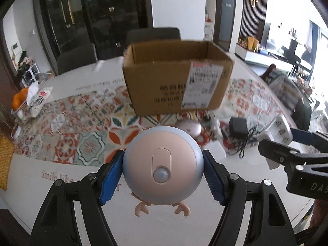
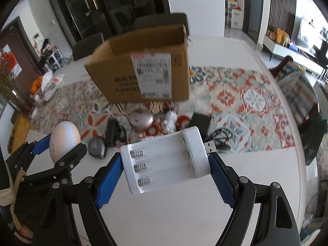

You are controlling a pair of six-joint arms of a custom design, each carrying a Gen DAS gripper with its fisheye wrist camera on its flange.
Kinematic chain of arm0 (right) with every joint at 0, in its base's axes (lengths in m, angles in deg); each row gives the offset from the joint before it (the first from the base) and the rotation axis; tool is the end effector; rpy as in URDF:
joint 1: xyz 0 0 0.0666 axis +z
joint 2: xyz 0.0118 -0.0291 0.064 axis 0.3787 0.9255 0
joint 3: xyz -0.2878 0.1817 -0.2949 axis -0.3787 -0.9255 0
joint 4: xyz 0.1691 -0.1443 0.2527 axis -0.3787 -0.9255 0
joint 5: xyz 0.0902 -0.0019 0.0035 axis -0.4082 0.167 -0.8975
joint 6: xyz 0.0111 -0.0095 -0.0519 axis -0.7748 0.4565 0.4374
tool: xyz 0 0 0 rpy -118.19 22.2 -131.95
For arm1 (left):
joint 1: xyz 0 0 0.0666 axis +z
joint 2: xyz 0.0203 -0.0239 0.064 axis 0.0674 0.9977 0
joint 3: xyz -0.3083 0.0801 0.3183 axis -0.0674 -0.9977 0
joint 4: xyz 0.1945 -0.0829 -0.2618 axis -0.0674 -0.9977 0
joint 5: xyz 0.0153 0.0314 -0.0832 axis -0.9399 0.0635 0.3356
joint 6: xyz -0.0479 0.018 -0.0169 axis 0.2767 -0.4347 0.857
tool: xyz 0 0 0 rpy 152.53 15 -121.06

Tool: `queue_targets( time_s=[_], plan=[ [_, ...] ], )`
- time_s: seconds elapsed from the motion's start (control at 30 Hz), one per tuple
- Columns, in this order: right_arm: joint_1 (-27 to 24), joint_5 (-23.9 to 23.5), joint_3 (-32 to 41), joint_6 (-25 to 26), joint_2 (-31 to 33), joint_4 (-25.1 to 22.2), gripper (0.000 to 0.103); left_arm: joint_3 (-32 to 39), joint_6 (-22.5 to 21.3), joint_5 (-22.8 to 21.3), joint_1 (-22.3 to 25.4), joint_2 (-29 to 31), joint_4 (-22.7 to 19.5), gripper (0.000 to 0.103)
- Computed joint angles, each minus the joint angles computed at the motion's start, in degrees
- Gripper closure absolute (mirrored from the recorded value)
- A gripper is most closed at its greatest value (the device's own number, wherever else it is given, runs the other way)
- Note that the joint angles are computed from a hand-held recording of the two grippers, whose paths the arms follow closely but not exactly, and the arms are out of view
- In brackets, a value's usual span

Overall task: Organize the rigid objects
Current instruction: 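Close the left gripper on the peach night light while the right gripper holds the charger, then carry the charger and night light up over the cardboard box with both grippers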

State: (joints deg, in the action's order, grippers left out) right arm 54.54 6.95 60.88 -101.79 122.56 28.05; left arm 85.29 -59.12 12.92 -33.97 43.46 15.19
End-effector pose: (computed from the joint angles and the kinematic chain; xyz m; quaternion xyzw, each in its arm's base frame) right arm 0.2846 0.1689 0.4119 0.0991 0.9533 0.0556 0.2798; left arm 0.3222 -0.2420 0.4285 0.1817 0.9252 -0.0467 0.3298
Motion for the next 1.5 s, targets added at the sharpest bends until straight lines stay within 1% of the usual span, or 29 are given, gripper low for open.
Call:
queue_targets(
  time_s=[0.17,0.3,0.4,0.57,0.67,0.87,0.97,1.13,1.27,1.3,1.4,1.5],
  plan=[
    [0.9,2.0,2.7,0.6,-1.1,-0.7,0.02,2.6,-0.5,-1.4,0.1,-1.5,-1.3,0.029],
    [1.6,4.0,5.0,1.3,-1.6,-1.0,0.02,5.0,-1.3,-1.5,0.4,-2.1,-2.9,0.029],
    [2.1,5.7,6.6,2.1,-1.7,-1.1,0.02,5.9,-1.5,-0.8,0.7,-2.6,-3.0,0.029],
    [2.2,7.0,8.6,3.1,-1.7,-0.7,0.02,8.0,-1.9,-0.5,1.2,-2.9,-3.2,0.029],
    [1.8,7.7,10.2,3.9,-1.3,-0.5,0.02,9.9,-2.4,0.1,2.1,-2.3,-3.6,0.029],
    [0.0,8.3,13.0,5.8,0.1,-0.4,0.02,13.2,-4.8,-1.7,3.0,-0.6,-4.0,0.029],
    [-0.4,9.5,14.5,7.1,0.8,-0.1,0.02,14.9,-5.7,-2.4,3.4,0.4,-4.0,0.029],
    [-2.3,8.9,17.0,8.3,2.3,0.0,0.02,19.2,-6.3,0.7,5.0,2.7,-5.4,0.029],
    [-4.2,7.0,18.5,8.8,3.5,0.4,0.02,22.3,-7.0,1.0,5.6,4.6,-6.4,0.029],
    [-4.7,6.8,19.3,9.0,4.1,0.1,0.02,23.6,-7.0,1.7,6.0,5.4,-7.3,0.029],
    [-5.4,7.4,20.8,10.3,5.4,-0.1,0.02,26.7,-7.1,3.9,7.0,7.4,-9.0,0.029],
    [-6.4,6.6,22.3,11.4,6.5,0.0,0.02,29.4,-8.1,3.5,7.2,9.3,-10.1,0.029]
  ],
)
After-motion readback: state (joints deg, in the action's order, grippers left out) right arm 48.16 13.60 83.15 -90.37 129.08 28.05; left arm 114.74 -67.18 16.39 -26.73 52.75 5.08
